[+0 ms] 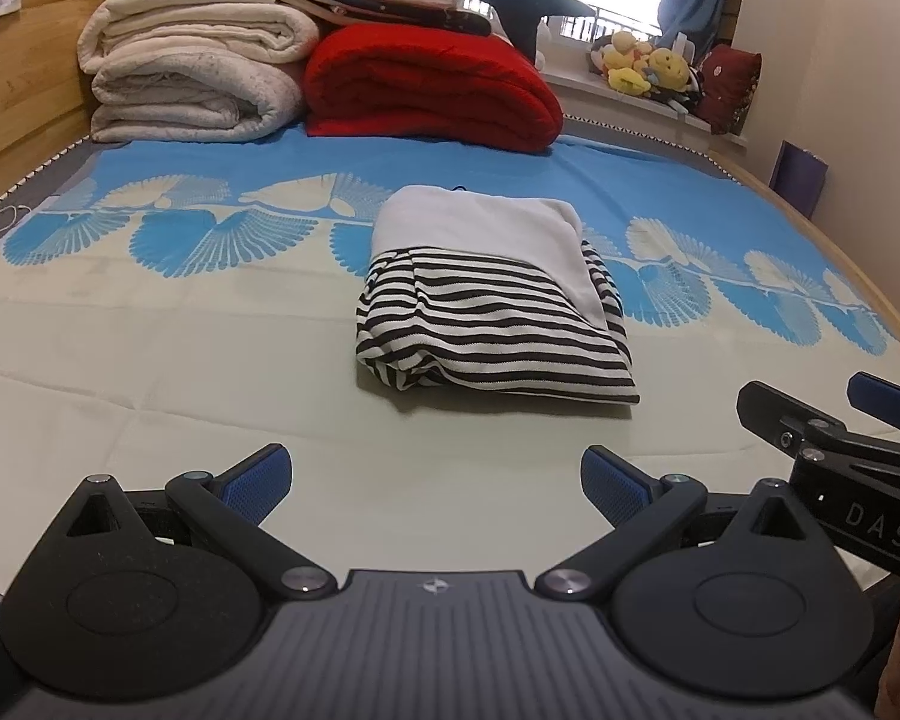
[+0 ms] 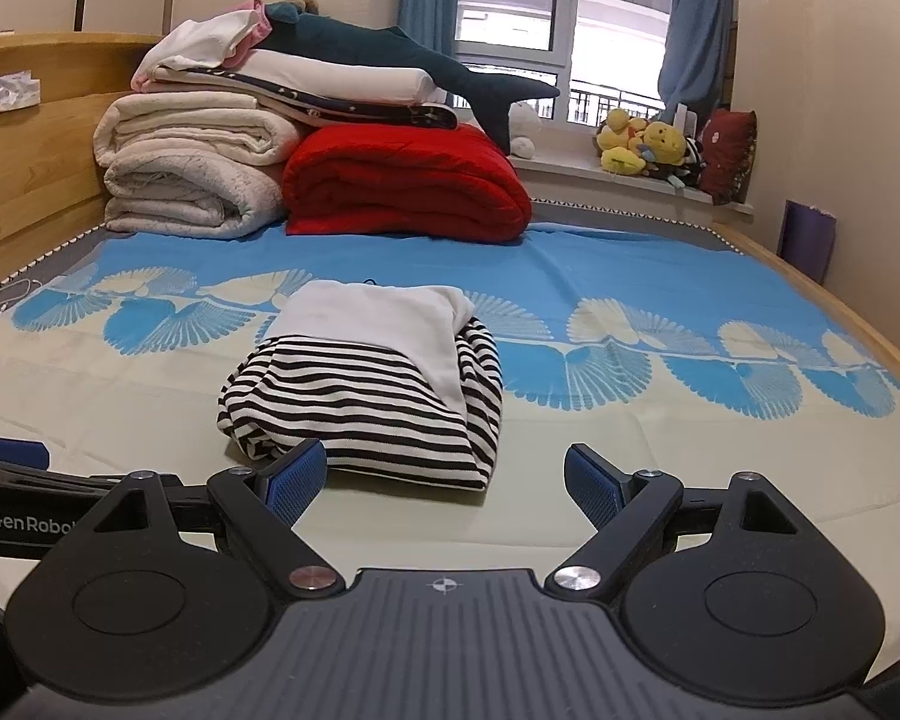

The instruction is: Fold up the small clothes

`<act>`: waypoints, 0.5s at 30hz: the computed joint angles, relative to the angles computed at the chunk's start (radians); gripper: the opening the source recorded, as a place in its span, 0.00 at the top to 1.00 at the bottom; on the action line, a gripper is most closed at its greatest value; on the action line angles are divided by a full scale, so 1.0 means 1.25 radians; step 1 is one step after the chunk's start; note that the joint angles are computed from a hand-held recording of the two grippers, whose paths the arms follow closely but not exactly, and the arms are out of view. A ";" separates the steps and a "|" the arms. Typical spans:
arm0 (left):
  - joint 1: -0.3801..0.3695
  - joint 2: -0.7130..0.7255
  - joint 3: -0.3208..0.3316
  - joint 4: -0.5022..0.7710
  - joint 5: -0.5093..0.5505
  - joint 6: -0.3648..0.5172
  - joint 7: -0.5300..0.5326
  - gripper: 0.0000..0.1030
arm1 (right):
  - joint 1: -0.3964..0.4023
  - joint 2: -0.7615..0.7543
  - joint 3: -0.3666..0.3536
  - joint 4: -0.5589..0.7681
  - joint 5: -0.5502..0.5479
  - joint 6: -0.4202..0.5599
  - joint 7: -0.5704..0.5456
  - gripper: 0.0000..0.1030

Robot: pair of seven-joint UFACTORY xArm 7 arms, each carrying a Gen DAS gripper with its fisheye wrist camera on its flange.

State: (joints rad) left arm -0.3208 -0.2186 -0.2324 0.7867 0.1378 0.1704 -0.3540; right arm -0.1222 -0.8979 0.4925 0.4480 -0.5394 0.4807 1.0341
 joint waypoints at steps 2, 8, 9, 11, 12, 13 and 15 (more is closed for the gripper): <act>0.001 0.001 0.000 0.000 0.001 0.000 0.000 0.01 | 0.000 0.001 0.000 0.001 -0.001 -0.001 -0.001 0.15; -0.002 0.004 0.005 0.001 -0.004 0.000 0.009 0.01 | -0.001 0.004 0.000 0.002 -0.004 0.000 -0.001 0.15; -0.002 0.004 0.005 0.001 -0.004 -0.001 0.009 0.01 | -0.001 0.004 0.000 0.002 -0.004 0.000 -0.001 0.15; -0.002 0.005 0.005 0.001 -0.005 -0.001 0.010 0.01 | 0.000 0.004 0.000 0.003 -0.004 0.001 0.000 0.15; -0.002 0.004 0.005 0.001 -0.005 0.000 0.010 0.01 | 0.000 0.004 0.000 0.003 -0.004 0.001 0.000 0.15; -0.001 0.004 0.004 0.001 -0.004 -0.001 0.009 0.01 | 0.000 0.005 0.000 0.003 -0.004 0.001 0.000 0.15; -0.001 0.005 0.004 0.002 -0.004 0.000 0.010 0.01 | 0.000 0.005 0.000 0.003 -0.005 0.001 0.000 0.15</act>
State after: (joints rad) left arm -0.3219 -0.2123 -0.2269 0.7891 0.1327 0.1701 -0.3421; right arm -0.1219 -0.8921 0.4923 0.4518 -0.5454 0.4821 1.0347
